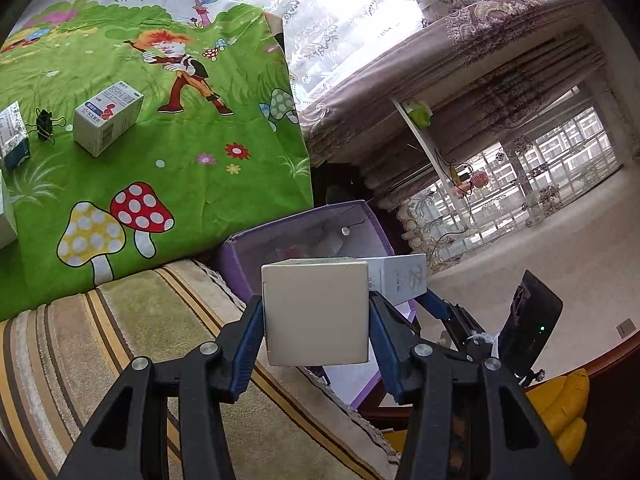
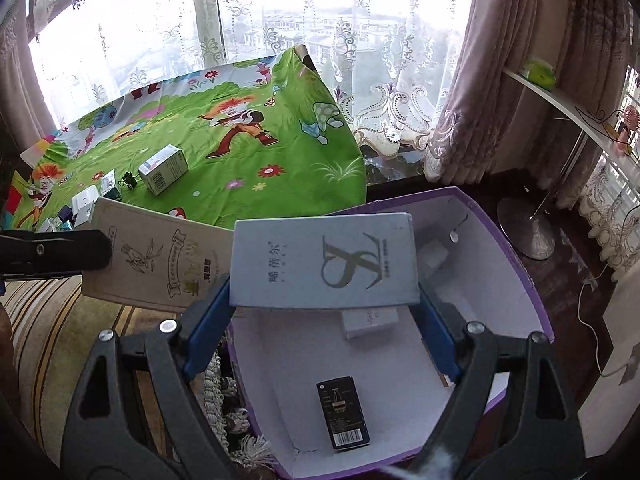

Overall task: Organize rigid objects
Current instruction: 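Release the beige box into the storage box with the left gripper while the right releases the grey box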

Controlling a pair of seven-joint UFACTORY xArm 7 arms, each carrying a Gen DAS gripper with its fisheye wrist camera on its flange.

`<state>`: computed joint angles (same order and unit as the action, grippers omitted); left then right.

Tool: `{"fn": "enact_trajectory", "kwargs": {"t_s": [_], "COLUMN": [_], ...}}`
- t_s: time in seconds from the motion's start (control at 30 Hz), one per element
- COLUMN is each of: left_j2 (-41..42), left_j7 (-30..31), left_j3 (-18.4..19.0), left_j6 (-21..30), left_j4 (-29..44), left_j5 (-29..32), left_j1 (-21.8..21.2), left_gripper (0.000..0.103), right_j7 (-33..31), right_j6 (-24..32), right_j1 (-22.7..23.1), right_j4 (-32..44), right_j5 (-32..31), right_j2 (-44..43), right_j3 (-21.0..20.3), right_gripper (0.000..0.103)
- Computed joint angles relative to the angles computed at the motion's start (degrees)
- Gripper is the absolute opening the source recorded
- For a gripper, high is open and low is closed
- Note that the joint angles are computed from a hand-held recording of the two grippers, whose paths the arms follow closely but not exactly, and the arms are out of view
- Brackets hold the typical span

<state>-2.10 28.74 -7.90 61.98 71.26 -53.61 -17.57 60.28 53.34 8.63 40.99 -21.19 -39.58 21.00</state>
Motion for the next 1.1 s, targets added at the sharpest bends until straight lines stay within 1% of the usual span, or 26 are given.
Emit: {"fn": "enact_trajectory", "kwargs": {"t_s": [0.03, 0.07, 0.1, 0.17, 0.33, 0.47, 0.53, 0.57, 0.63, 0.7, 0.73, 0.77, 0.8, 0.83, 0.87, 0.93, 0.97, 1.03, 1.1], "left_j2": [0.30, 0.61, 0.74, 0.88, 0.51, -0.37, -3.31, -5.59, -10.75, -15.47, -17.16, -18.54, -19.54, -20.19, -20.81, -22.08, -22.35, -21.87, -20.57], "left_j7": [-0.07, -0.46, -1.07, -2.33, -2.34, -1.86, 1.10, 3.39, 7.41, 10.20, 10.76, 11.53, 13.80, 16.18, 18.22, 23.69, 25.92, 24.72, 25.38], "left_j3": [-0.10, -0.17, -0.17, -0.07, 0.36, 0.36, -0.03, -0.29, -0.57, -0.81, -0.95, -0.81, 0.36, 2.00, 3.62, 7.38, 9.42, 10.33, 12.14], "left_j6": [0.27, 0.51, 0.58, 0.75, 1.16, 1.24, -2.84, -6.40, -15.32, -25.01, -28.93, -32.24, -34.23, -34.83, -35.73, -39.41, -40.27, -37.34, -32.84], "left_j4": [0.11, 0.23, 0.19, 0.11, -0.36, 0.09, -1.29, -2.64, -6.10, -9.31, -10.49, -11.40, -12.06, -12.33, -12.69, -14.31, -14.67, -13.92, -12.19], "left_j5": [0.36, 0.69, 1.04, 1.19, -1.20, -0.27, 1.70, 2.73, 3.95, 5.02, 5.83, 6.45, 5.55, 4.54, 3.44, -1.02, -2.32, 1.08, 3.85], "left_j1": [-0.09, -0.11, -0.05, 0.19, 0.91, 1.02, 0.50, -0.01, -1.31, -2.60, -3.03, -3.48, -4.71, -6.13, -7.45, -11.08, -12.68, -10.83, -9.63], "left_gripper": [0.055, 0.060, 0.067, 0.073, 0.076, 0.076, 0.076, 0.076, 0.076, 0.078, 0.081, 0.089, 0.093, 0.095, 0.101, 0.103, 0.103, 0.103, 0.103], "right_j7": [0.09, 0.10, 0.26, 0.36, 0.18, 0.39, 0.69, 0.72, 1.00, 1.19, 1.27, 1.27, 1.37, 1.43, 1.51, 1.88, 2.06, 3.06, 3.37], "right_j6": [-0.20, -0.48, -0.59, -0.82, -0.77, -0.73, -0.87, -0.89, -0.75, 0.04, 0.25, 0.59, 1.09, 1.57, 1.87, 1.86, 1.50, -0.30, -3.65], "right_j1": [0.16, 0.30, 0.37, 0.62, 0.65, 0.19, -0.21, -0.34, -0.91, -1.67, -2.04, -2.34, -2.80, -3.17, -3.43, -3.84, -3.95, -4.07, -3.51], "right_j4": [-0.34, -0.63, -0.91, -1.41, -1.62, -0.90, -0.45, -0.13, 0.76, 2.31, 3.06, 3.86, 4.94, 6.05, 7.14, 8.94, 9.74, 10.79, 11.46], "right_j5": [0.25, 0.51, 0.82, 1.55, 2.14, 1.52, 0.90, 0.65, -0.36, -1.68, -2.57, -3.40, -4.40, -5.30, -6.06, -7.66, -8.46, -9.74, -9.92], "right_j2": [-0.17, -0.22, -0.30, -0.53, -1.06, -1.25, -1.50, -1.59, -1.80, -1.57, -1.50, -1.39, -1.09, -0.68, -0.21, 0.59, 0.98, 1.52, 2.54], "right_j3": [-0.19, -0.40, -0.53, -0.94, -0.94, -0.38, 0.05, 0.20, 0.99, 2.05, 2.65, 3.21, 3.99, 4.70, 5.24, 6.23, 6.64, 7.25, 6.74], "right_gripper": [0.087, 0.088, 0.088, 0.088, 0.089, 0.089, 0.089, 0.089, 0.090, 0.092, 0.094, 0.096, 0.097, 0.099, 0.101, 0.102, 0.102, 0.102, 0.103]}}
